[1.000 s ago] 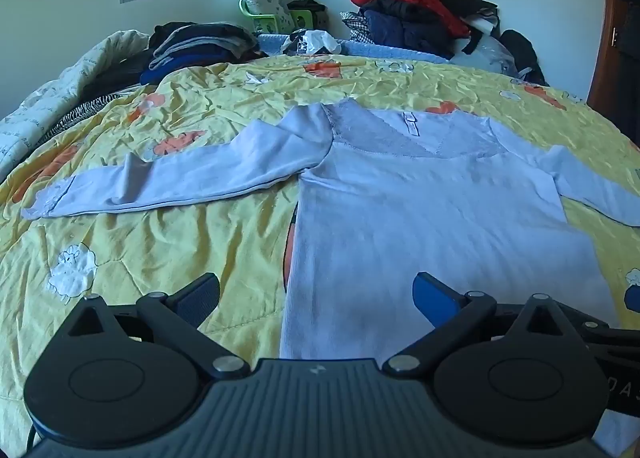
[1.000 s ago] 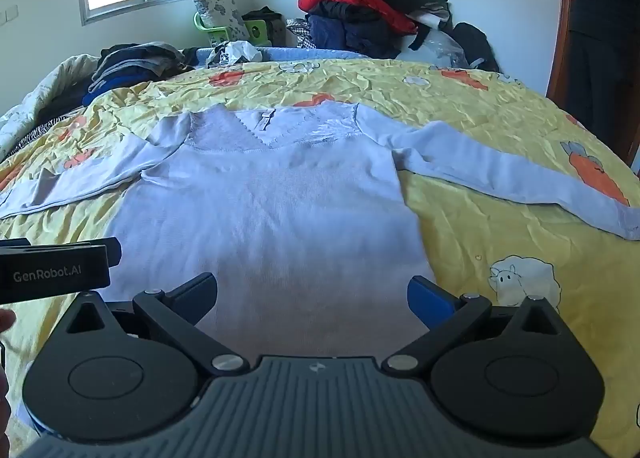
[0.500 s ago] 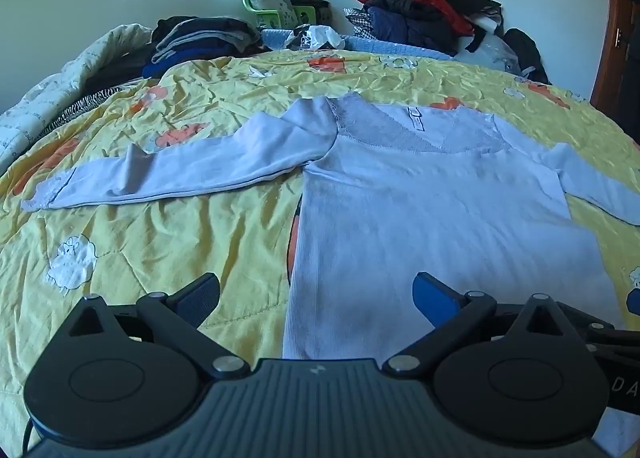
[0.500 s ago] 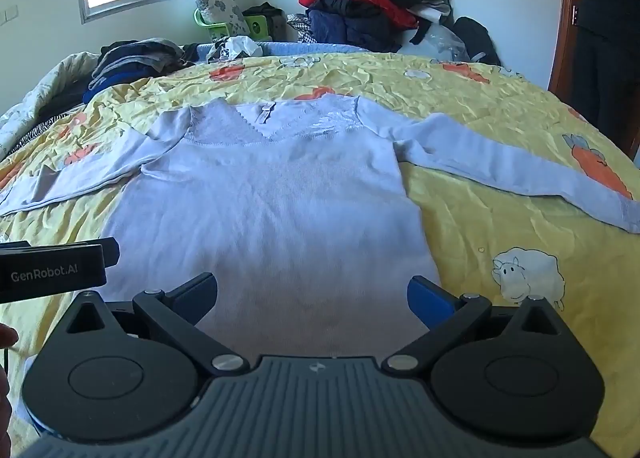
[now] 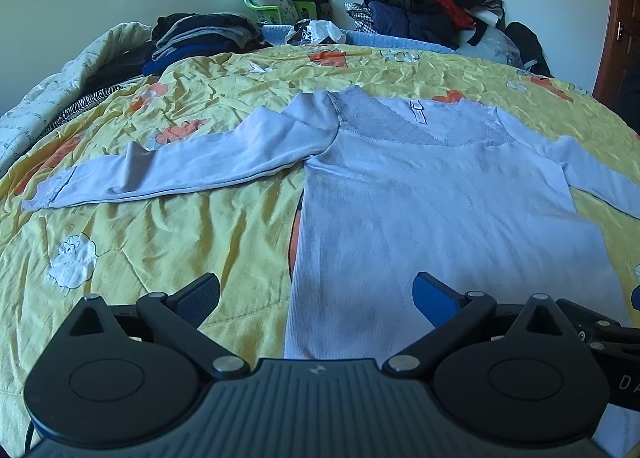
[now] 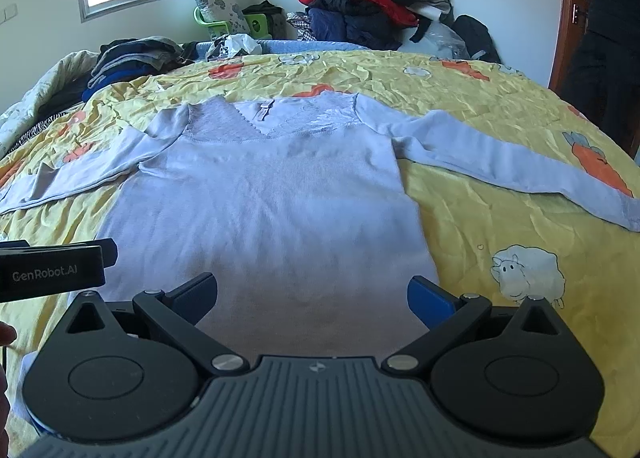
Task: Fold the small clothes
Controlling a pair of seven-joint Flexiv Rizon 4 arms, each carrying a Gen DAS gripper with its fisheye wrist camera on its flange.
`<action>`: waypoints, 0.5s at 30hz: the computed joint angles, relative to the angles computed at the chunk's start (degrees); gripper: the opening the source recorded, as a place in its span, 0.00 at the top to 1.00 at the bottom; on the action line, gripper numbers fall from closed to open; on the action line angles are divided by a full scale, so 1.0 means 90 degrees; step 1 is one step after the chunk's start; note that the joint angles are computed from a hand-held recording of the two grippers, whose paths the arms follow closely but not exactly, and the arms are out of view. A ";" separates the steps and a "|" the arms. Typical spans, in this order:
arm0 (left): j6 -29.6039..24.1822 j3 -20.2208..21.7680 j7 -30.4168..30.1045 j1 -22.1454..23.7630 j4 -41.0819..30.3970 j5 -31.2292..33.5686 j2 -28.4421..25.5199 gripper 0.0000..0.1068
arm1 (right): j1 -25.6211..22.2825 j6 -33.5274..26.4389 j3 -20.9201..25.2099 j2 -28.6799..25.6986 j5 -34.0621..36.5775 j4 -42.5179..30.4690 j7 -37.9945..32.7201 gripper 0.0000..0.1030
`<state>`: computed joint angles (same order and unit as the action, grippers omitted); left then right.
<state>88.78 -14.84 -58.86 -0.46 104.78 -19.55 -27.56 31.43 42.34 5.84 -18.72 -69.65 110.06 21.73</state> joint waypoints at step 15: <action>0.0062 -0.0073 0.0006 0.0068 0.0043 0.0030 -0.0036 0.04 | -0.0040 0.0079 -0.0012 0.0013 0.0033 0.0069 0.0084 0.00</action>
<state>89.34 -15.50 -58.80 0.16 105.17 -19.28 -27.88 31.07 43.05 5.73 -18.61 -69.36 110.68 22.48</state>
